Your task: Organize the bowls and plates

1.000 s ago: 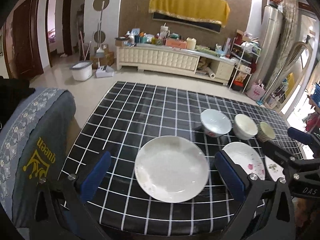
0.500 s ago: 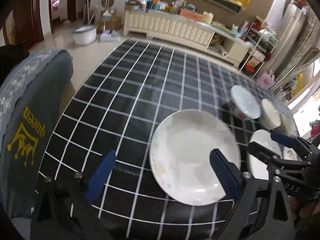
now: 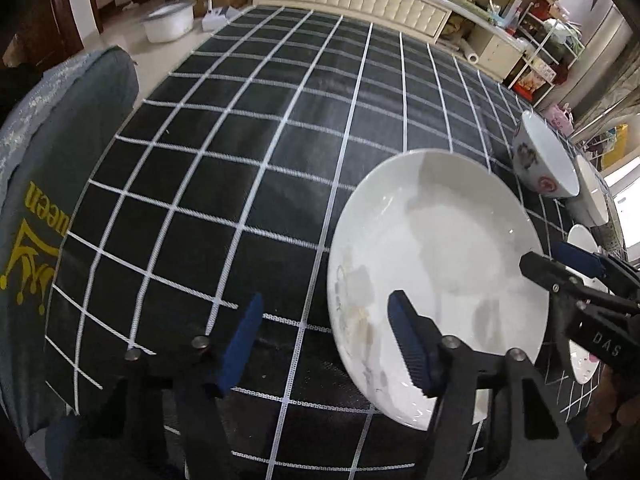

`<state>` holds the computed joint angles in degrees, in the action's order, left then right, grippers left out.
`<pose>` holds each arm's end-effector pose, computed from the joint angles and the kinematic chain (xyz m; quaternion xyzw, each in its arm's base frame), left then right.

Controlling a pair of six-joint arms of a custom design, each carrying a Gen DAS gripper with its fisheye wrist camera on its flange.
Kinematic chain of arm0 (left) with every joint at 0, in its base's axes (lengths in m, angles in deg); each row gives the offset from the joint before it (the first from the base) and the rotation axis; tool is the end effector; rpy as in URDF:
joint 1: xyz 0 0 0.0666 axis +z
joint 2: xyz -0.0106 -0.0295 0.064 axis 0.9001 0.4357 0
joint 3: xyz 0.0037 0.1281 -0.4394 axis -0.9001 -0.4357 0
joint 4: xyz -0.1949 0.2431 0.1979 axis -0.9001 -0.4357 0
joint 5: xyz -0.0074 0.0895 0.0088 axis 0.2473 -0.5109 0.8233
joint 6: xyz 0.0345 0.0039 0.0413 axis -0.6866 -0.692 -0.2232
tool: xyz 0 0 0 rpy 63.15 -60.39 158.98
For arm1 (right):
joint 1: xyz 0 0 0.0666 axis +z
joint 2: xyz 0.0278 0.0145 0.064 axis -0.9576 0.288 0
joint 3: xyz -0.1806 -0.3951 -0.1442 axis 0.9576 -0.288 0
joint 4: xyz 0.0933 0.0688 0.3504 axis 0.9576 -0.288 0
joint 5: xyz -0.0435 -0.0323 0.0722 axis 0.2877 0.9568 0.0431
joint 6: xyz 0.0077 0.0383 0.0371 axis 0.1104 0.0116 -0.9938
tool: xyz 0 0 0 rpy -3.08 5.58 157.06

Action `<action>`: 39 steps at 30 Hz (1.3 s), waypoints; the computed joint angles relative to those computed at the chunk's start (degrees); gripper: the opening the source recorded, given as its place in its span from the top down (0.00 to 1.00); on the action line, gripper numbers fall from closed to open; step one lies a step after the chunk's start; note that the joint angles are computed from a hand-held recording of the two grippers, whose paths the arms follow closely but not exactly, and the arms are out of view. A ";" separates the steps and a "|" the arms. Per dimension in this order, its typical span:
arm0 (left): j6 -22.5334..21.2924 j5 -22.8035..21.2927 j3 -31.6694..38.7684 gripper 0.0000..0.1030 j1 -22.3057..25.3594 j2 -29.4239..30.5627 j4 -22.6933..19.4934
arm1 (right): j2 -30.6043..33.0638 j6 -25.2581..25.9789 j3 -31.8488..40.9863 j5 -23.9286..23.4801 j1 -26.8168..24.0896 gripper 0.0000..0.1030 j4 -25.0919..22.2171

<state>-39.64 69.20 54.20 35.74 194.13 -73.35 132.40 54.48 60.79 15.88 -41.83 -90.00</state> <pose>0.5622 -0.3065 0.4715 0.0793 0.9780 -0.0966 0.1671 0.5206 0.3104 0.4662 0.0001 0.9799 0.0177 0.1989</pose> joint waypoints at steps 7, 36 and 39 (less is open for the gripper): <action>-1.78 -1.04 0.44 0.63 -0.80 0.56 -1.28 | 0.71 -1.46 -0.87 -3.04 -0.80 0.65 0.03; -4.13 -1.97 -0.03 0.86 -1.04 -0.56 -2.89 | -0.95 -10.38 -2.46 -4.09 0.49 0.83 -0.13; -4.50 -2.85 -0.38 0.86 -1.55 -0.57 -2.30 | -0.90 -10.11 -2.51 -3.28 0.44 0.82 0.21</action>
